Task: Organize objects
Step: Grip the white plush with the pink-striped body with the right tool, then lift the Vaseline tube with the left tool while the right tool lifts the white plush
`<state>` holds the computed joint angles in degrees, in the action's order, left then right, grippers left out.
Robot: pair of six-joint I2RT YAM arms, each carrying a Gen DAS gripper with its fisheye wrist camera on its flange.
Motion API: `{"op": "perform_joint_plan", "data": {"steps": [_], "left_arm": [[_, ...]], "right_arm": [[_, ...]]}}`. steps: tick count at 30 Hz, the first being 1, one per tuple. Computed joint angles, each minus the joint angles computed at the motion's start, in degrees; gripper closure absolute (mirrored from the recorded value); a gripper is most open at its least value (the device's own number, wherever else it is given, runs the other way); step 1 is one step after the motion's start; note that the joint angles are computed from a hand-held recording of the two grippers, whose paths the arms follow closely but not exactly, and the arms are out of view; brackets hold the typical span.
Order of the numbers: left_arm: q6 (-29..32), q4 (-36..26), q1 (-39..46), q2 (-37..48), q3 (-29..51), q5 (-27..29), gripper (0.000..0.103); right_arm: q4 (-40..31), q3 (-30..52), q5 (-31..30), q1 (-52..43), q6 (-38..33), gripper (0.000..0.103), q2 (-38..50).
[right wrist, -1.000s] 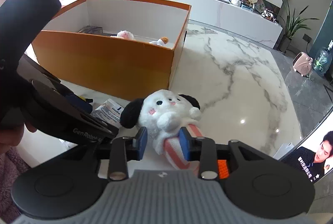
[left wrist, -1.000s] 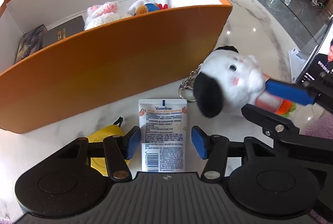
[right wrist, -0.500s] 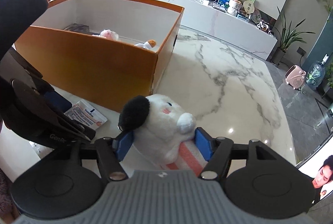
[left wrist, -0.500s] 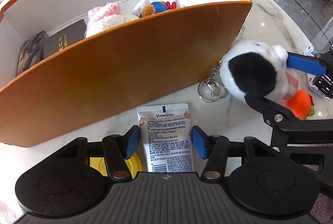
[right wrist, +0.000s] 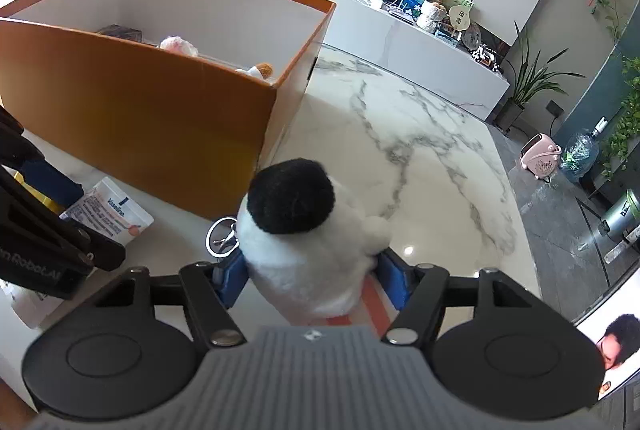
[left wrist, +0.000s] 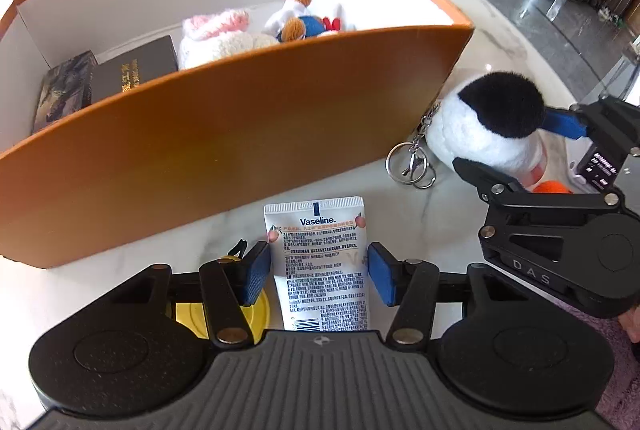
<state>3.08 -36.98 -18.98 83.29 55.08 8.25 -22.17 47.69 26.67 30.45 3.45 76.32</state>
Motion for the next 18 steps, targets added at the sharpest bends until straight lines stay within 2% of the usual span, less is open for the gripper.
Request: {"op": "perform_joint_plan", "data": {"steps": [5,8,10,13,18], "left_arm": [[0.2,-1.9,2.8,-6.5,-1.5,3.3,0.041],[1.4,-2.1,4.7,-9.4,-2.7,4.9,0.041],[2.9,-2.6,6.7,-10.7,-2.9,6.3,0.041],[0.9,-2.7,4.2,-12.5,-2.4,5.8,0.041],[3.4,-3.2,4.3,-20.2,-7.1,6.1,0.042]], "right_arm": [[-3.0,0.2,2.3,2.2,3.3,0.036,-3.0],[-5.1,0.9,1.4,3.1,5.6,0.035,-6.0],[-6.7,1.6,-0.6,3.5,7.4,0.035,-8.2],[-8.4,2.5,-4.7,4.1,10.4,0.035,-10.7],[-10.0,2.1,-12.6,5.0,16.5,0.035,-13.6]]}}
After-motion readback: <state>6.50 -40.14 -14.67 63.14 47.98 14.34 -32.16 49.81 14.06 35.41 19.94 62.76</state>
